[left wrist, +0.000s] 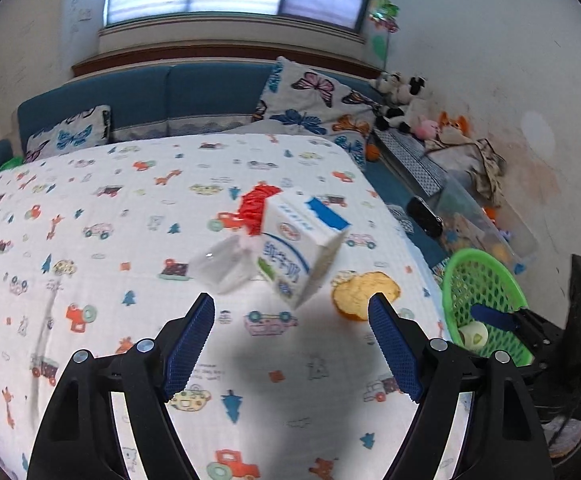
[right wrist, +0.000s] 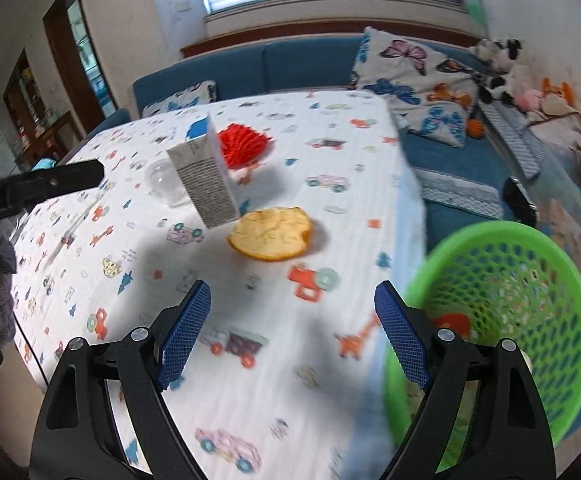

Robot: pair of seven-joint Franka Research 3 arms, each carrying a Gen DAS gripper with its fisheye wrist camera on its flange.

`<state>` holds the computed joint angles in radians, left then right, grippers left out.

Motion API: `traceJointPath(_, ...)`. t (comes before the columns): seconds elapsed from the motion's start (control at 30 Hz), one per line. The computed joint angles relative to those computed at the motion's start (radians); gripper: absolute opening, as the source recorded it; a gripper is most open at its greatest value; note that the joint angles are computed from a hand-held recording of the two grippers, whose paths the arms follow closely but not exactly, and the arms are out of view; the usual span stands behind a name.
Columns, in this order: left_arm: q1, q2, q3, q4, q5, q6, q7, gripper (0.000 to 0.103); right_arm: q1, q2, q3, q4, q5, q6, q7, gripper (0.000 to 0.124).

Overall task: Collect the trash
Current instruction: 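Grasp the orange peel with the right tool while the left tool reaches toward the milk carton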

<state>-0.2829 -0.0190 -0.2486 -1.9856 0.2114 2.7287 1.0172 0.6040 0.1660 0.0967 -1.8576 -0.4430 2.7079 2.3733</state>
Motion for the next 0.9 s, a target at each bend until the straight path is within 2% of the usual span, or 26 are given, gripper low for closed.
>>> traceJointPath(0.33, 0.019, 0.019, 0.013, 0.009, -0.013, -0.005, -0.014, 0.077, 0.017, 0.174, -0.015, 0.171, 0.158, -0.029, -0.187, 0.084)
traceJointPath(0.77, 0.025, 0.083, 0.010, 0.063, -0.047, -0.022, 0.010, 0.076, 0.078, 0.291, -0.090, 0.303, 0.153, -0.092, -0.222, 0.084)
traceJointPath(0.9, 0.024, 0.099, 0.010, 0.077, -0.043, -0.028, 0.004, 0.077, 0.085, 0.307, -0.098, 0.324, 0.144, -0.094, -0.222, 0.076)
